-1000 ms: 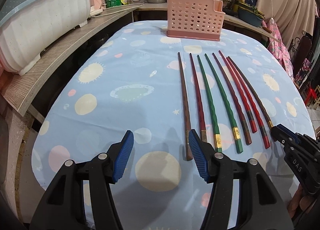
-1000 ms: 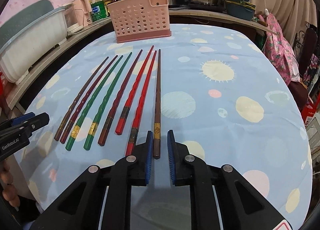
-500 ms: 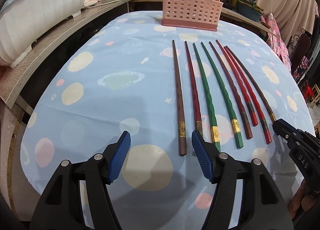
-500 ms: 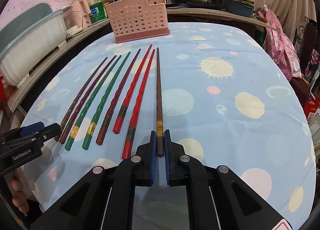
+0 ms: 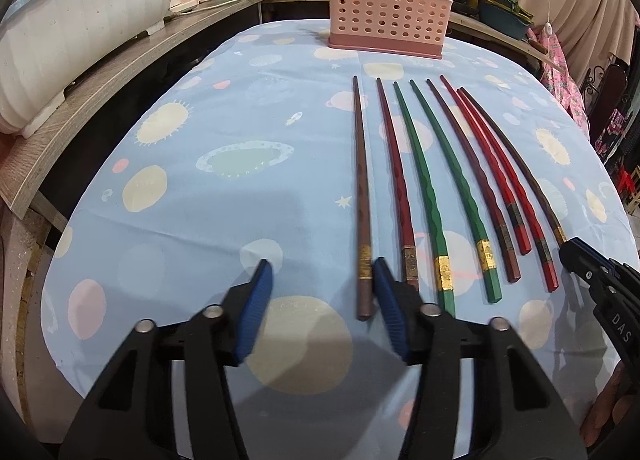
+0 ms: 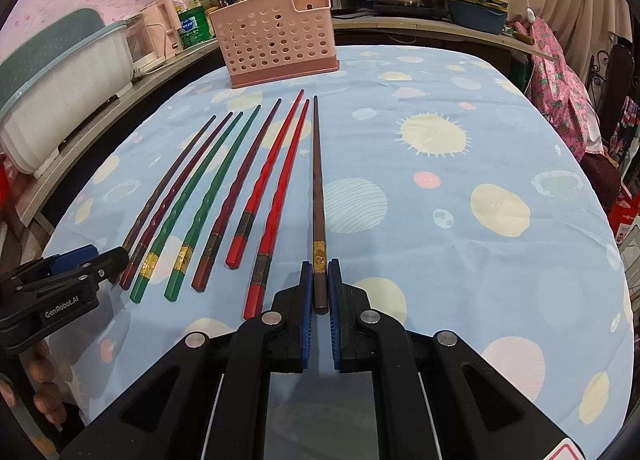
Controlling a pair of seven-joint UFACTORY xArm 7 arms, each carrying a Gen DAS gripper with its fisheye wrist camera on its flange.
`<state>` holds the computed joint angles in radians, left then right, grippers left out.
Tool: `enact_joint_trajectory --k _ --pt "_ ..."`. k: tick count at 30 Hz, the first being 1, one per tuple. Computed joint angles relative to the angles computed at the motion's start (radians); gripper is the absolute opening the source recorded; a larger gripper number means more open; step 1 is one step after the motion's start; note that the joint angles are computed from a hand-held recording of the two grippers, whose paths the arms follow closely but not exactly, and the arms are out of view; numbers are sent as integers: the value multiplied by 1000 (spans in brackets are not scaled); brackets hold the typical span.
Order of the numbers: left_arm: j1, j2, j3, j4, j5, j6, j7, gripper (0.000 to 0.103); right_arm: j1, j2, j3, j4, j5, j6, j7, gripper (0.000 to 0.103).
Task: Organize utensils
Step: 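Grasp a gold-banded brown chopstick with the right tool while the left tool grasps a brown chopstick, then lift both held chopsticks and carry them over the pink basket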
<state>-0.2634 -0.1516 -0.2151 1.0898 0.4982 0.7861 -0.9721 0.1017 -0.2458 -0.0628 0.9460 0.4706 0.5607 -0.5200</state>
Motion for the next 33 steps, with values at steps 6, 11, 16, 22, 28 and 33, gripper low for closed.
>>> enact_joint_trajectory --k 6,11,16,22,28,33 --pt "6 -13 17 -13 -54 -25 43 11 -1 0 3 0 -6 -2 4 7" --pt "17 -29 15 -27 -80 -33 52 8 -4 -2 4 0 -12 -6 14 7" --pt "34 -66 16 -35 -92 -29 60 7 -2 -20 -6 0 -9 -5 14 7" --pt "61 -105 12 -21 -105 -31 73 7 1 -37 -26 51 29 9 0 7" --pt "88 -126 7 29 -103 -33 86 7 6 -31 -46 146 81 4 -13 7" --pt "111 -118 17 97 -111 -41 112 7 2 26 -61 271 151 30 -22 7"
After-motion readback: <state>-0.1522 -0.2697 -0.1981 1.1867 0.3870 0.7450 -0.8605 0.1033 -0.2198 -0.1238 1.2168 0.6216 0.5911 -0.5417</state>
